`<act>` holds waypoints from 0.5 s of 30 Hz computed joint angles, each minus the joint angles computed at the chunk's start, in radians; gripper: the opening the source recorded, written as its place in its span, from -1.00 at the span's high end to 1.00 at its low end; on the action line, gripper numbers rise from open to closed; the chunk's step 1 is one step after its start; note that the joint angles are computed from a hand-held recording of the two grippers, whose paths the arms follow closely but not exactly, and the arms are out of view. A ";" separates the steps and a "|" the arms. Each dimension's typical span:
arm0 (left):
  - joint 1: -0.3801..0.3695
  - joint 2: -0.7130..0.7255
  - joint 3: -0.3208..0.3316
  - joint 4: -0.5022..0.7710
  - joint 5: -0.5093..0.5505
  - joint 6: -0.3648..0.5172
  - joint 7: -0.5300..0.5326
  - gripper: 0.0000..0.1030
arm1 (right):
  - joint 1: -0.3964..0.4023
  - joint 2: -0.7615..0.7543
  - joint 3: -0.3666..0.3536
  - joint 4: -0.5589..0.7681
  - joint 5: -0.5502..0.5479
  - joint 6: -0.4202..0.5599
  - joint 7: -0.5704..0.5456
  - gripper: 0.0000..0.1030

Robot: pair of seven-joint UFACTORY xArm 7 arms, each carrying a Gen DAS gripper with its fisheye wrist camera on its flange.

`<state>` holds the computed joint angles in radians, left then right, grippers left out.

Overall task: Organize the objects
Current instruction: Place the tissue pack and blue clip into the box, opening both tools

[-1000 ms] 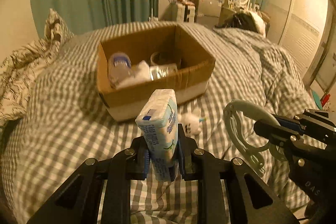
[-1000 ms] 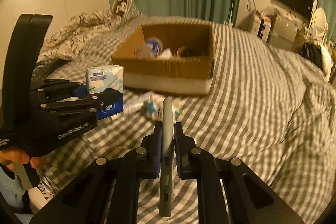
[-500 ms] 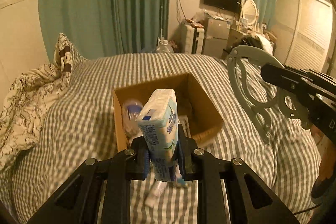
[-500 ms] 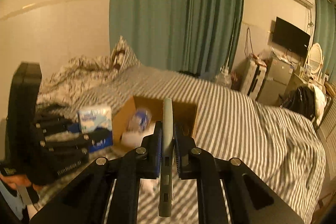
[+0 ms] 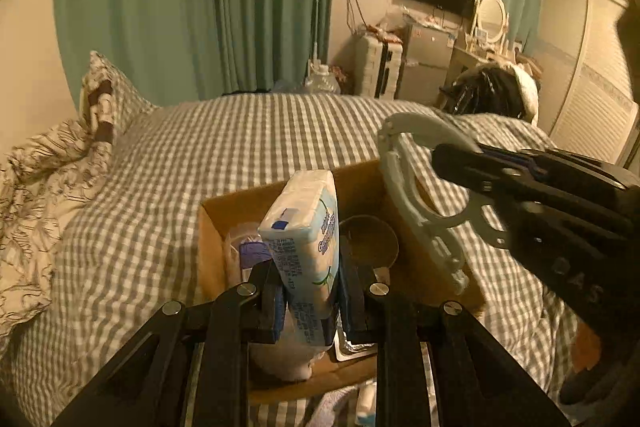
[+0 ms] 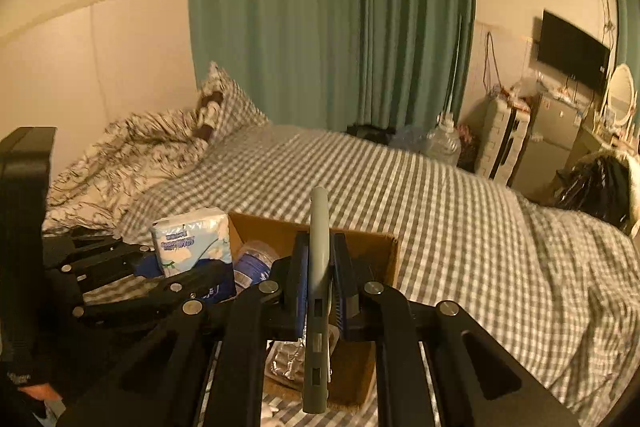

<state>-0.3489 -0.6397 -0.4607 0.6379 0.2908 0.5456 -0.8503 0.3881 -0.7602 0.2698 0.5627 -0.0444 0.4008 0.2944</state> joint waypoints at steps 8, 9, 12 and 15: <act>0.001 0.098 0.018 -0.047 0.021 -0.085 0.007 0.59 | -0.017 0.159 -0.018 -0.020 -0.009 -0.093 -0.018 0.80; -0.002 0.105 0.024 -0.052 0.019 -0.091 0.010 0.59 | -0.019 0.172 -0.019 -0.025 -0.010 -0.105 -0.016 0.80; -0.009 0.113 0.035 -0.065 0.011 -0.089 0.010 0.53 | -0.031 0.185 -0.012 -0.035 -0.015 -0.119 0.004 0.79; -0.025 0.098 0.039 -0.064 -0.005 -0.059 0.002 0.34 | -0.027 0.166 -0.016 -0.043 -0.014 -0.118 0.015 0.75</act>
<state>-0.3734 -0.5416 -0.4214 0.5741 0.2854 0.4867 -0.8482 0.3614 -0.5939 0.2540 0.5198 -0.0589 0.2827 0.3096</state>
